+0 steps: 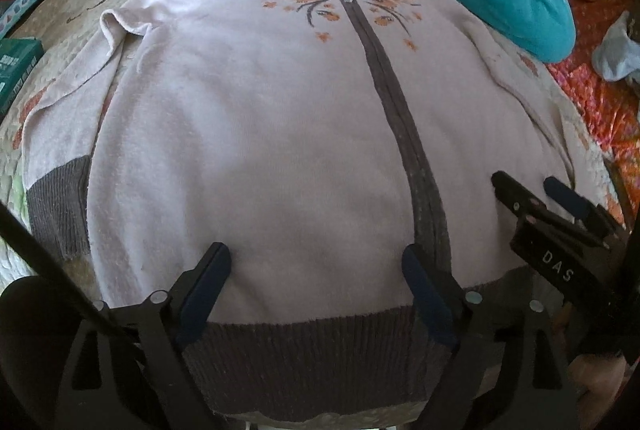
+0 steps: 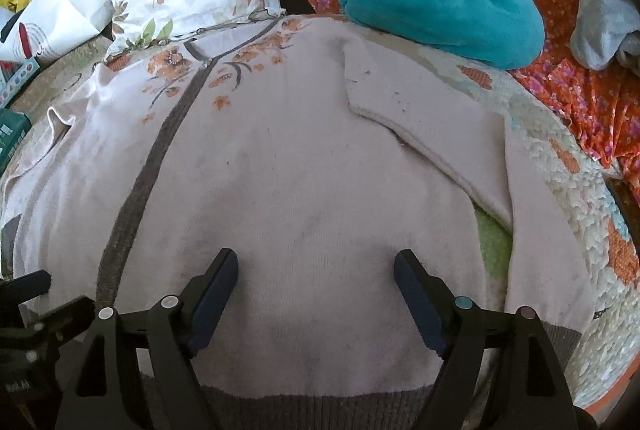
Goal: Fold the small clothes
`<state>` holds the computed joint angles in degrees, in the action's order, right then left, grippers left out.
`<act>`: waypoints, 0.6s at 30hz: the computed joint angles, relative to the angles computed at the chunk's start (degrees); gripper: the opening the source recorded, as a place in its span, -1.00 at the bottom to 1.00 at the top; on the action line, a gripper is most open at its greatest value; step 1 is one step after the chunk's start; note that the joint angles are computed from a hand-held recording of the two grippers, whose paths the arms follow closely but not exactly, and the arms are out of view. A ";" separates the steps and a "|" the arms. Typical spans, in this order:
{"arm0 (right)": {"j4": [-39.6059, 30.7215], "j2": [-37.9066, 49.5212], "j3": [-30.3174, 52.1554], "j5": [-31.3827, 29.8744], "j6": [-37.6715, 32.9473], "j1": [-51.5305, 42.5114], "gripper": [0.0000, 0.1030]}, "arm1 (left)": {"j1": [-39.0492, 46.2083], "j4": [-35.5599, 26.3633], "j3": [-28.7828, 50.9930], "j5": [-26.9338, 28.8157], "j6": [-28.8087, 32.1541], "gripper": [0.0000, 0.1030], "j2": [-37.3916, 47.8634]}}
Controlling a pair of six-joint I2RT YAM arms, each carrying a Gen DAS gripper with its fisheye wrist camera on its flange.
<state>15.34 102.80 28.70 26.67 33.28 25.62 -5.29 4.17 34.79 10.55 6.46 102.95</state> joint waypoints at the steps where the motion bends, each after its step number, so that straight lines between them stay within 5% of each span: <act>1: -0.01 0.27 0.11 0.16 -0.02 -0.01 0.69 | -0.33 0.40 -0.17 -0.39 -0.13 0.72 0.10; 18: 0.83 2.82 1.25 0.89 -0.03 -1.43 0.99 | -1.15 3.18 -1.45 -3.32 0.49 0.88 0.80</act>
